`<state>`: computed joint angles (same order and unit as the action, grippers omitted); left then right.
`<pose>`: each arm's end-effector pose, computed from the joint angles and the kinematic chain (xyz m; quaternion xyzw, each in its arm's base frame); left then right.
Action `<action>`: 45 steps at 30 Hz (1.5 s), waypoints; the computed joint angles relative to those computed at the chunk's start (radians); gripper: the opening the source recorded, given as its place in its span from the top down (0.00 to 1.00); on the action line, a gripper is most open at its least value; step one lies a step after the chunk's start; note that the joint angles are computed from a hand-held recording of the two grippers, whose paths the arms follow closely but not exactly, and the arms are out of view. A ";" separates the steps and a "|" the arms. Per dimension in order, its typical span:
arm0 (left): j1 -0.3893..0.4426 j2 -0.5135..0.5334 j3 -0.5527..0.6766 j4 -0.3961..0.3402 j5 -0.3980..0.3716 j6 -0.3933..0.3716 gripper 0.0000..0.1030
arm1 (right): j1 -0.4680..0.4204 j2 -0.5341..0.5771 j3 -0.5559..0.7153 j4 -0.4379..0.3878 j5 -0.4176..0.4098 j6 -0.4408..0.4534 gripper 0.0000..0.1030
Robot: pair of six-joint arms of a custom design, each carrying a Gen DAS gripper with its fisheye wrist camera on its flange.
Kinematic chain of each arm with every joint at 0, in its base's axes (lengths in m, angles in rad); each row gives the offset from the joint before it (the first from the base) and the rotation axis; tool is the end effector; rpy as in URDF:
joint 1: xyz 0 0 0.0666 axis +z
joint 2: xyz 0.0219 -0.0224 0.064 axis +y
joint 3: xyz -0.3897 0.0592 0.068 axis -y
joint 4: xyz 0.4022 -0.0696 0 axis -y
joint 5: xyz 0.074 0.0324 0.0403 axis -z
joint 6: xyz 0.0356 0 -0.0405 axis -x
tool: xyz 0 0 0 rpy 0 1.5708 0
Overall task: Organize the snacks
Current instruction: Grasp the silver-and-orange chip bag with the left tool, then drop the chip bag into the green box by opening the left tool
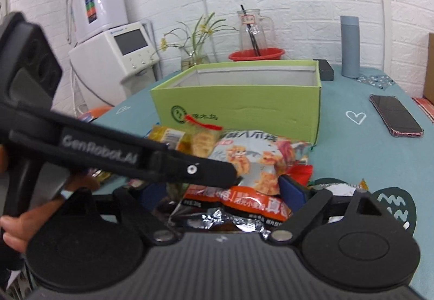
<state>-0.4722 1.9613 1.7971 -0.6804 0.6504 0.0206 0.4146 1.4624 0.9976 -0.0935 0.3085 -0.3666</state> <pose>0.6114 -0.3369 0.3227 0.3089 0.8379 -0.3717 0.2535 0.4606 0.1905 0.2877 0.0537 0.8657 0.0582 0.4942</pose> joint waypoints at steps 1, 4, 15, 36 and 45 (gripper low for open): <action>0.001 -0.012 -0.018 0.007 0.004 -0.004 0.85 | 0.015 -0.005 -0.005 -0.002 0.016 0.002 0.12; 0.001 -0.071 -0.100 0.042 -0.006 -0.035 0.85 | 0.068 -0.023 -0.025 -0.007 0.065 -0.001 0.09; -0.024 -0.220 -0.395 0.076 0.006 -0.112 0.70 | 0.223 -0.096 -0.139 -0.087 0.229 -0.196 0.09; -0.004 -0.139 -0.274 -0.015 0.095 -0.057 0.70 | 0.137 -0.097 -0.173 0.000 0.098 -0.193 0.31; 0.000 -0.068 -0.012 -0.014 0.134 -0.049 0.69 | 0.027 -0.101 -0.018 -0.002 0.104 0.082 0.31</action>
